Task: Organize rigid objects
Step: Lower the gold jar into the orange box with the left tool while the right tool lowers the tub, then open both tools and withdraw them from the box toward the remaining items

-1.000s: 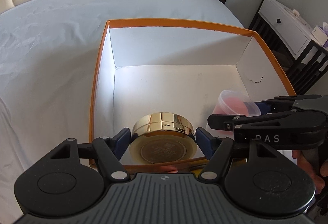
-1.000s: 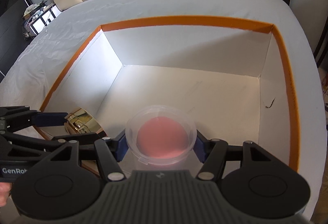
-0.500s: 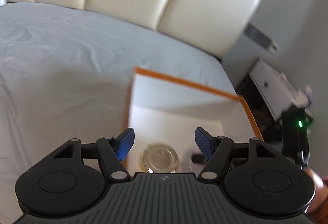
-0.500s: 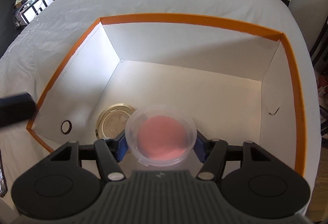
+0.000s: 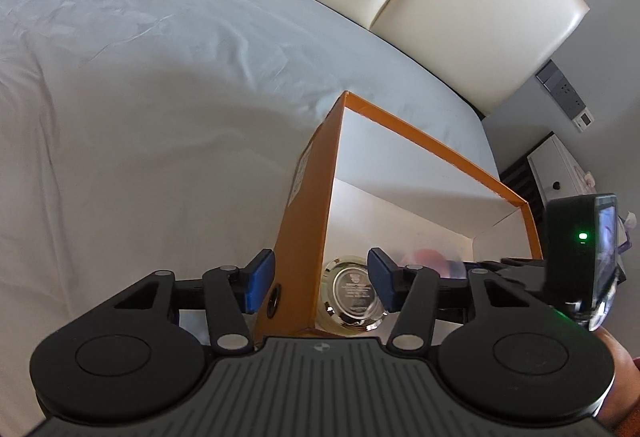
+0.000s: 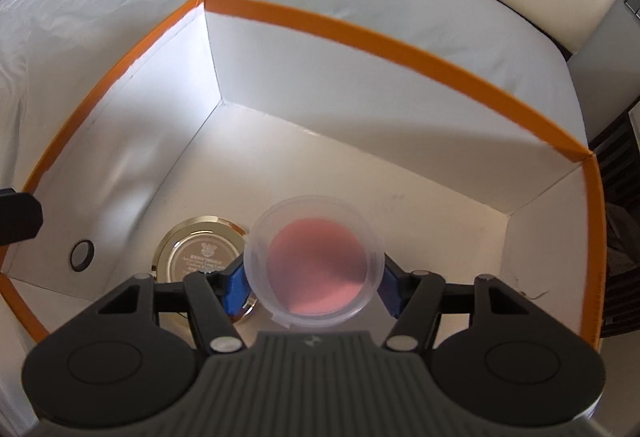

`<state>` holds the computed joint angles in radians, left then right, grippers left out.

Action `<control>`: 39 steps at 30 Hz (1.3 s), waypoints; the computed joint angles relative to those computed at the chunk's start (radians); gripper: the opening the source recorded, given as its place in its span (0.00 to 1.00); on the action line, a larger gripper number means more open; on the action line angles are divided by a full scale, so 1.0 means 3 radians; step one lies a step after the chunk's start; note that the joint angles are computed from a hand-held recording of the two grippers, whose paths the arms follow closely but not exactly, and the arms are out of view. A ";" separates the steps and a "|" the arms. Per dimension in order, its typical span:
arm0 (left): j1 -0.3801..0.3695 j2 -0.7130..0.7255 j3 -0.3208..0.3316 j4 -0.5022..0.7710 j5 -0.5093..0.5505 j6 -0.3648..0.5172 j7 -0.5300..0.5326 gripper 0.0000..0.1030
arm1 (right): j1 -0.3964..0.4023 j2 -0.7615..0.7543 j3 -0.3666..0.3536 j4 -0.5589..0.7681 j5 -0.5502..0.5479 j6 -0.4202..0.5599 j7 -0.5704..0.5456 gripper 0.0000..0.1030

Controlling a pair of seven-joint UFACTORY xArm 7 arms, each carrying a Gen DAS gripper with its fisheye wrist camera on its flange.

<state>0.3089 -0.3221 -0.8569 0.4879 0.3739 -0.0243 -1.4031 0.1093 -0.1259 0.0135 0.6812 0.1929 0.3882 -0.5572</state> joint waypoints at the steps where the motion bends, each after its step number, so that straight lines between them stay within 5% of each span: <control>1: 0.0006 0.0003 0.0000 -0.0002 0.0001 -0.0009 -0.0002 0.60 | 0.0005 0.0033 0.0009 0.0015 -0.0017 -0.0014 -0.0009 0.62; 8: -0.0027 0.0101 0.0070 -0.0017 -0.0039 -0.0060 0.0072 0.59 | 0.0129 -0.0041 -0.0026 0.0046 0.0436 0.0339 -0.0649 0.61; 14: -0.0102 0.0091 0.0129 -0.0014 -0.0038 -0.0018 0.0132 0.59 | 0.0083 0.0016 -0.0018 0.0194 0.0447 0.0600 -0.0536 0.62; 18: -0.0005 0.0108 0.0023 0.0033 0.0044 0.0035 0.0082 0.59 | 0.0018 0.0088 -0.0035 0.0413 0.0527 0.0945 -0.0466 0.62; 26: 0.0133 -0.0016 -0.0132 0.0056 0.0293 0.0110 -0.0228 0.59 | -0.0057 0.0110 -0.0036 0.0438 0.0647 0.1108 -0.0384 0.62; 31: 0.0180 -0.0257 -0.0318 0.0115 0.0354 0.0239 -0.0323 0.59 | -0.0070 -0.0240 -0.0191 0.0186 0.1145 0.0986 -0.0903 0.79; 39: 0.0046 -0.0742 -0.0570 0.0202 0.0400 0.0446 -0.0346 0.60 | 0.0026 -0.1274 -0.0742 -0.0409 0.2076 0.0873 -0.2018 0.86</control>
